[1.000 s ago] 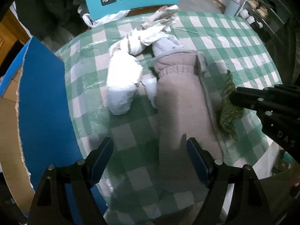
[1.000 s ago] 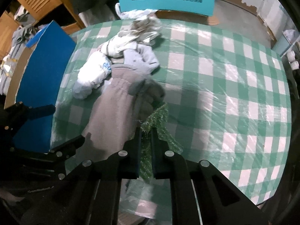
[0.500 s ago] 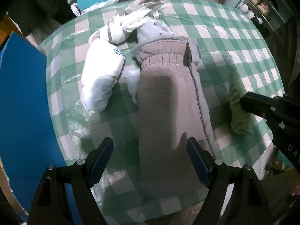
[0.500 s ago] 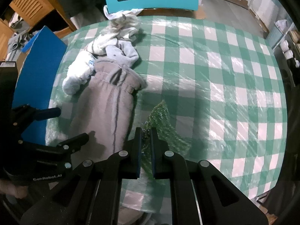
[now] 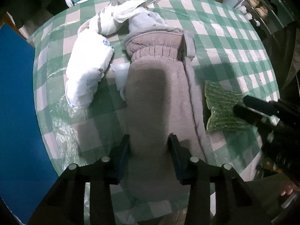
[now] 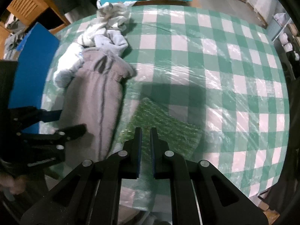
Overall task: Organize soft objects
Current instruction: 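Lift the green scrubber pad with the right tool while the left tool grasps the grey fleece sock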
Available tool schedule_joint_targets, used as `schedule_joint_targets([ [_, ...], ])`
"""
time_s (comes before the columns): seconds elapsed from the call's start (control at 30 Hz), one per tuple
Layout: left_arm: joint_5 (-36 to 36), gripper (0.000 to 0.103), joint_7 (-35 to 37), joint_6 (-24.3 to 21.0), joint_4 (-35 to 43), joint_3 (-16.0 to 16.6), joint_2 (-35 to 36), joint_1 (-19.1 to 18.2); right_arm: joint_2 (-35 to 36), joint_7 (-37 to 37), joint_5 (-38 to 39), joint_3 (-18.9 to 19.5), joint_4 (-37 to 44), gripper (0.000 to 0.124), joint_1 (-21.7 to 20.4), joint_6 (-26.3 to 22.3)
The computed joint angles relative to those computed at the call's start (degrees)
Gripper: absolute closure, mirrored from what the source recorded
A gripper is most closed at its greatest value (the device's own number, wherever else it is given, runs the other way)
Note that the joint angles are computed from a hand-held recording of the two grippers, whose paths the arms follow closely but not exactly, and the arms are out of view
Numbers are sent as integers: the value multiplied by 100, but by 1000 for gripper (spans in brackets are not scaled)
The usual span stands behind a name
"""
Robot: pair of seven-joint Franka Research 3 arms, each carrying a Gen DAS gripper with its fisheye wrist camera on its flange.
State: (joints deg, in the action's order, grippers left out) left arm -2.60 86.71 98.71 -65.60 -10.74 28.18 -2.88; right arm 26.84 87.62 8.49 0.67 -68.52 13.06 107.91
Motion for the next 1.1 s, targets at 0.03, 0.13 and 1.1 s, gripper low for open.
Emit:
schedule_joint_targets([
  [0.03,0,63,3,37,-50,-3,-34,0,-18,-11,-6,-3,-45,76,1,26],
  [0.13,6,64,-19,30,-100,-1,-78,-7,-6,-32,6,2,-88,57,2,48],
  [1.1,-14,24,-376,-214,364,-38,467,-101,353,-6,-540,-93,-85,82,281,78],
])
